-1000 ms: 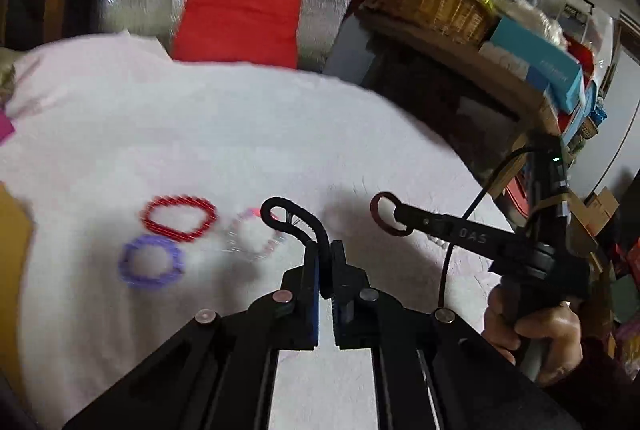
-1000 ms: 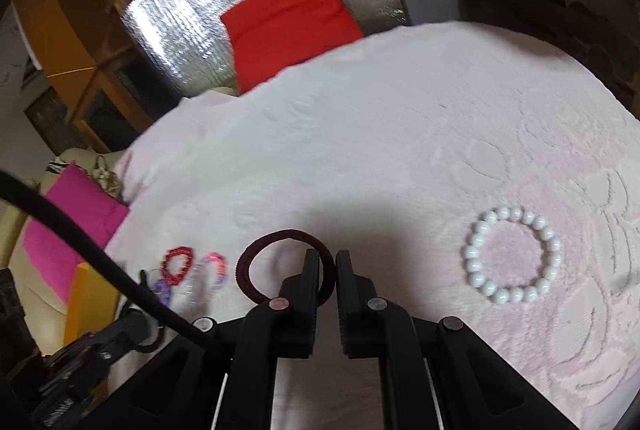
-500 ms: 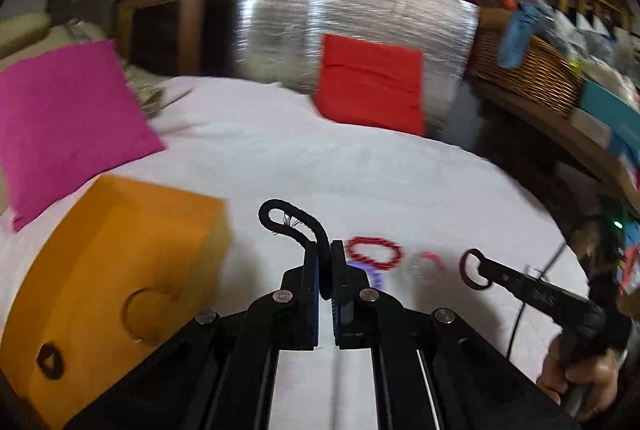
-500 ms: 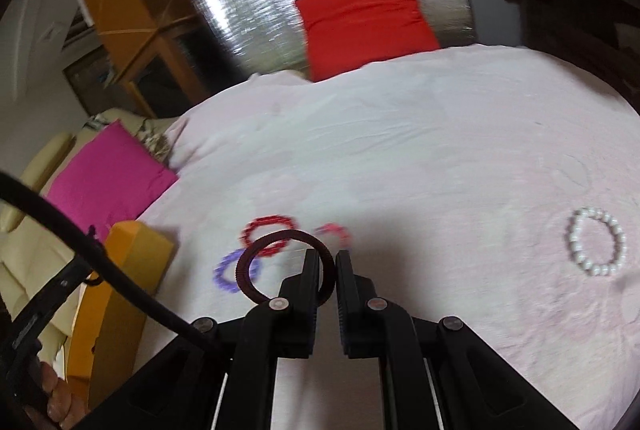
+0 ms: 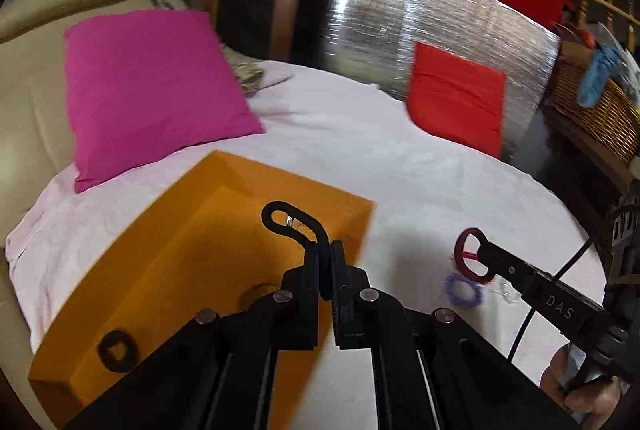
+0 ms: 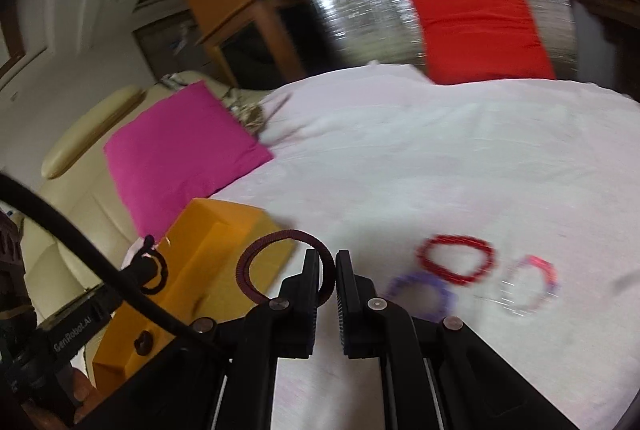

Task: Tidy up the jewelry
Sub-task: 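Carry both items to the orange box and open both tools to drop them, then move both tools back over the remaining bracelets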

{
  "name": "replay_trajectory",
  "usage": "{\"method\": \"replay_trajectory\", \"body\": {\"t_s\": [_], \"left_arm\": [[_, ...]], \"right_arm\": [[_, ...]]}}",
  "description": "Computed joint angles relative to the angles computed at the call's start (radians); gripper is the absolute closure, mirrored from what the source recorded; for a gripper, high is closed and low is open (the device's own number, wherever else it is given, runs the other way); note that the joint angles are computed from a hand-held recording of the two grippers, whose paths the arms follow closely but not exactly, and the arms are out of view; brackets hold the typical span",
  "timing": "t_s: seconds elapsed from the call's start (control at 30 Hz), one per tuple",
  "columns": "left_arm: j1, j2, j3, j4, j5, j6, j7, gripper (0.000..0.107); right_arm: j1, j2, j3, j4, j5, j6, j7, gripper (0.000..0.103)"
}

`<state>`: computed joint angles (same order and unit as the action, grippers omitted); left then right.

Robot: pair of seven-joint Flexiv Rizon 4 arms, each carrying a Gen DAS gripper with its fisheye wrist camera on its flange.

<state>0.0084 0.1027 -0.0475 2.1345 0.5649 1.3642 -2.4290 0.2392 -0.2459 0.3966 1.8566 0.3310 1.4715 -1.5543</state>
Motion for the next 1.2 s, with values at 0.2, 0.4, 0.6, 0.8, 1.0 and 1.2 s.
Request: {"method": "replay_trajectory", "body": {"t_s": [0.2,0.4,0.6,0.8,1.0,1.2], "left_arm": [[0.023,0.009,0.041,0.036,-0.067,-0.011,0.056,0.102],[0.036,0.010,0.058,0.072,-0.168,-0.032,0.126,0.102],[0.060,0.024,0.046,0.080,-0.181,-0.086,0.098,0.099],[0.104,0.060,0.010,0.050,-0.044,-0.171,-0.071,0.058],[0.101,0.078,-0.043,-0.011,0.115,-0.255,-0.189,0.056],[0.044,0.060,-0.091,-0.094,0.242,-0.328,-0.278,0.045]], "right_arm": [[0.070,-0.080,-0.002,-0.086,-0.077,-0.011,0.026,0.094],[0.187,-0.138,-0.078,-0.134,-0.232,-0.048,0.177,0.094],[0.244,-0.177,-0.114,-0.165,-0.361,-0.092,0.289,0.092],[0.207,-0.189,-0.068,-0.176,-0.331,-0.058,0.312,0.048],[0.197,-0.124,-0.115,-0.089,-0.375,0.069,0.360,0.048],[0.152,-0.001,-0.187,0.042,-0.450,0.077,0.424,0.048]]}}
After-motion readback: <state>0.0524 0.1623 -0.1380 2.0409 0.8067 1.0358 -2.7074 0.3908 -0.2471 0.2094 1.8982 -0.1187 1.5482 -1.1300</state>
